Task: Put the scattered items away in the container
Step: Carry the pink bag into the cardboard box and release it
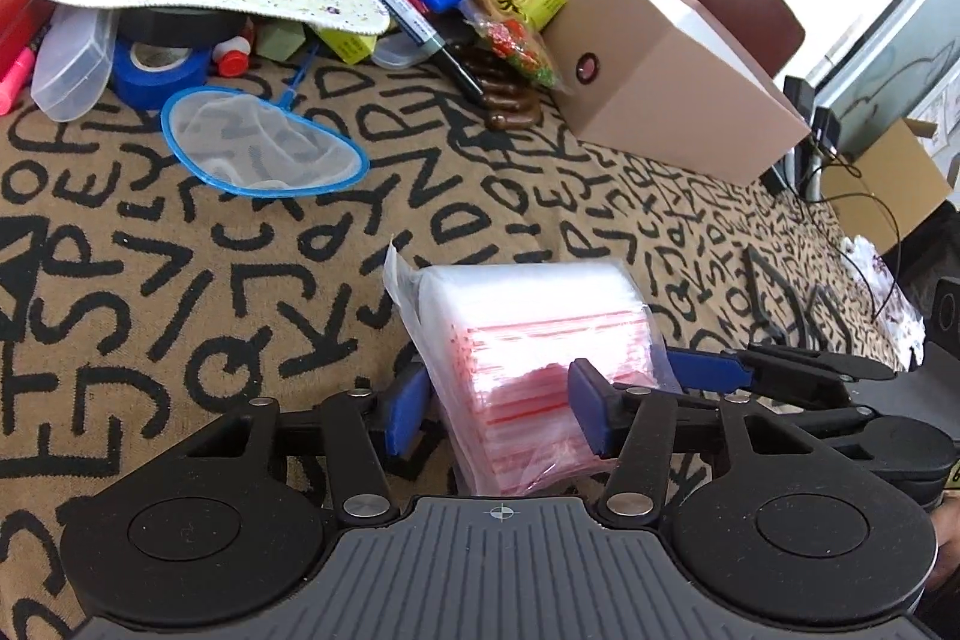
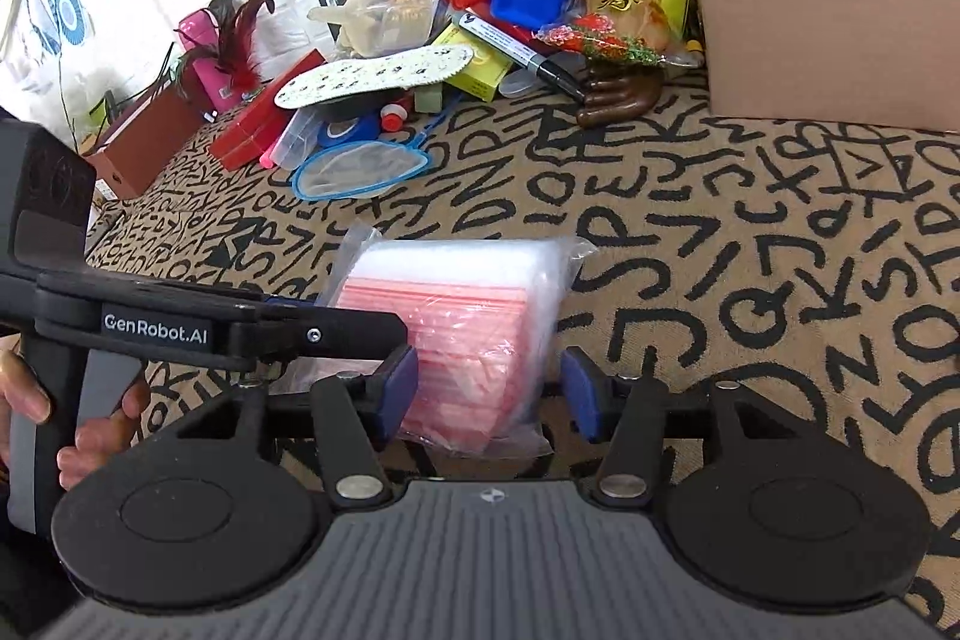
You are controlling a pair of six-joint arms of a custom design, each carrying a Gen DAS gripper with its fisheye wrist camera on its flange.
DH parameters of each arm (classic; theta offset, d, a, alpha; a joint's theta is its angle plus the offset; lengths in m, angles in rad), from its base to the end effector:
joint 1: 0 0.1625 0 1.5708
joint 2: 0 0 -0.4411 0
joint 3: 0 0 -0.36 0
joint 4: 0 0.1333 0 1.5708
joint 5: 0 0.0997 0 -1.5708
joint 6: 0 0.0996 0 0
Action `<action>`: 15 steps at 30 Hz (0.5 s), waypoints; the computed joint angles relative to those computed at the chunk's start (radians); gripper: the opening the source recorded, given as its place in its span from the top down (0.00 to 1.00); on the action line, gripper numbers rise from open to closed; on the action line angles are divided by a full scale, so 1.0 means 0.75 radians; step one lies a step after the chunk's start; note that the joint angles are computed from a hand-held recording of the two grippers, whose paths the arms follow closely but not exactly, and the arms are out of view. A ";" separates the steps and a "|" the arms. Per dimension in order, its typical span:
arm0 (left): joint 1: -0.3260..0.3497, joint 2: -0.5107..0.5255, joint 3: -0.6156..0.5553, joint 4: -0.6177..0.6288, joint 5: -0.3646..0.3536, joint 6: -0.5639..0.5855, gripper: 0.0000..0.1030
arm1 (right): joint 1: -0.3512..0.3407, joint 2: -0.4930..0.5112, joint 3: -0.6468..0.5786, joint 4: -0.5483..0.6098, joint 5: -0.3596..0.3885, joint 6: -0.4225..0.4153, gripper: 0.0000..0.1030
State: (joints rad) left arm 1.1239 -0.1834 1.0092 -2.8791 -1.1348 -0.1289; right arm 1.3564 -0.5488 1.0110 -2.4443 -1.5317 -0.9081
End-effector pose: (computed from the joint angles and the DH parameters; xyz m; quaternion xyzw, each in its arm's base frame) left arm -0.1910 -0.8044 -0.0554 0.0991 0.9443 -0.2833 0.1351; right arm -0.0425 -0.8399 0.1807 0.3365 -0.9191 0.1830 0.0925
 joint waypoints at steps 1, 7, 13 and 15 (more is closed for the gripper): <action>-0.003 0.007 -0.008 -0.002 0.011 0.013 0.40 | 0.000 0.005 -0.005 0.003 0.003 0.002 0.44; -0.007 0.023 -0.023 -0.030 0.039 0.002 0.43 | -0.002 0.026 -0.032 0.009 0.039 0.017 0.53; -0.027 0.014 -0.034 0.003 0.016 -0.046 0.41 | 0.003 -0.026 0.062 -0.134 0.058 -0.016 0.60; -0.038 0.029 -0.071 -0.005 0.004 -0.021 0.41 | 0.006 -0.038 0.061 -0.168 0.079 -0.041 0.60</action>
